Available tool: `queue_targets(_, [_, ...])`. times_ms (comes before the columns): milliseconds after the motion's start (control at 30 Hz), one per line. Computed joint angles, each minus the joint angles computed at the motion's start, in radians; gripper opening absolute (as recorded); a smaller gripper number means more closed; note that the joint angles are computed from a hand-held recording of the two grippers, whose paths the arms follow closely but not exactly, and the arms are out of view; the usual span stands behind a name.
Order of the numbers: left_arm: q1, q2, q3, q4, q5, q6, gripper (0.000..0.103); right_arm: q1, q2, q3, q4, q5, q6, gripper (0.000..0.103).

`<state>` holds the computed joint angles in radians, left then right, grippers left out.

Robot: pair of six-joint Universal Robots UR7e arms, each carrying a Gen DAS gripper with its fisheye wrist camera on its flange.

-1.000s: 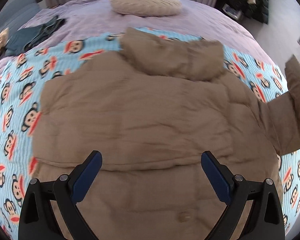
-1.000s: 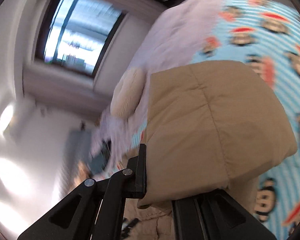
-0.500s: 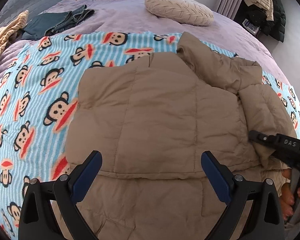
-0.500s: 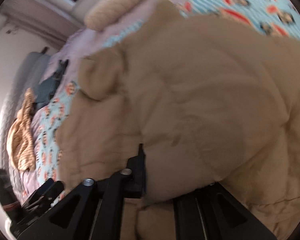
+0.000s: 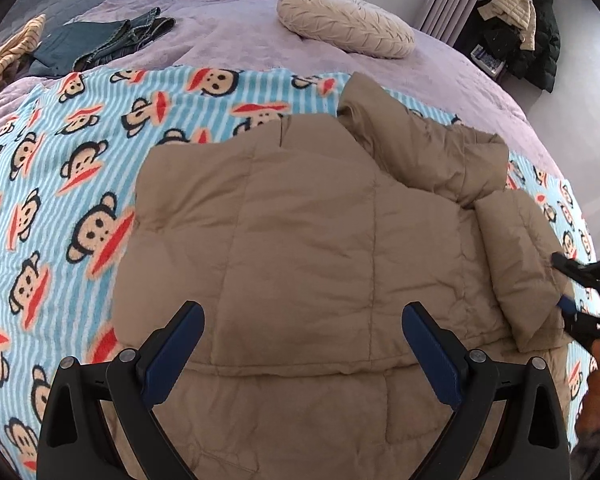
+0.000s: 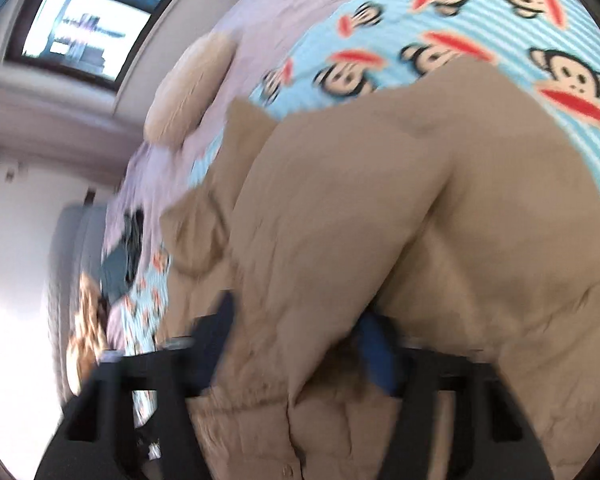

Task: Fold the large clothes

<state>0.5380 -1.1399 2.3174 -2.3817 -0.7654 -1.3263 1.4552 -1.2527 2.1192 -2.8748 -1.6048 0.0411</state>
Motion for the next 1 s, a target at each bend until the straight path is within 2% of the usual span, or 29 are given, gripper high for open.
queue_targets(33, [0.001,-0.014,0.012,-0.019,0.002,0.008,0.1,0.001,0.005,-0.004,-0.013,0.013,0.006,0.012])
queue_targets(100, [0.001,-0.045,0.039,-0.057,0.011,0.017,0.1,0.019,0.01,-0.013,-0.023,0.032,-0.011,0.012])
queue_targets(200, [0.009,-0.094,0.085,-0.147,0.01,0.052,0.099,0.091,0.039,-0.026,0.004,0.014,-0.136,0.012])
queue_targets(300, [0.017,-0.14,0.126,-0.238,0.005,0.084,0.099,0.168,0.086,-0.027,0.04,-0.051,-0.237,0.015])
queue_targets(367, [0.023,-0.161,0.152,-0.316,-0.011,0.102,0.099,0.215,0.125,-0.022,0.076,-0.13,-0.275,0.02])
queue_targets(433, [0.048,-0.163,0.185,-0.473,-0.074,0.137,0.099,0.231,0.143,-0.012,0.12,-0.162,-0.274,0.05])
queue_targets(500, [0.072,-0.147,0.2,-0.585,-0.134,0.165,0.099,0.228,0.137,0.012,0.152,-0.157,-0.273,0.066])
queue_targets(633, [0.091,-0.092,0.186,-0.672,-0.192,0.211,0.099,0.193,0.058,0.058,0.214,-0.144,-0.282,0.066])
queue_targets(767, [0.124,-0.025,0.153,-0.745,-0.281,0.285,0.099,0.102,-0.074,0.091,0.26,-0.159,-0.243,0.066])
queue_targets(833, [0.141,0.01,0.127,-0.732,-0.304,0.308,0.099,0.042,-0.151,0.106,0.281,-0.151,-0.201,0.066])
queue_targets(967, [0.164,0.074,0.056,-0.615,-0.301,0.323,0.099,-0.1,-0.275,0.137,0.257,-0.103,-0.135,0.066])
queue_targets(1000, [0.167,0.089,0.042,-0.609,-0.301,0.335,0.09,-0.13,-0.295,0.143,0.244,-0.08,-0.125,0.066])
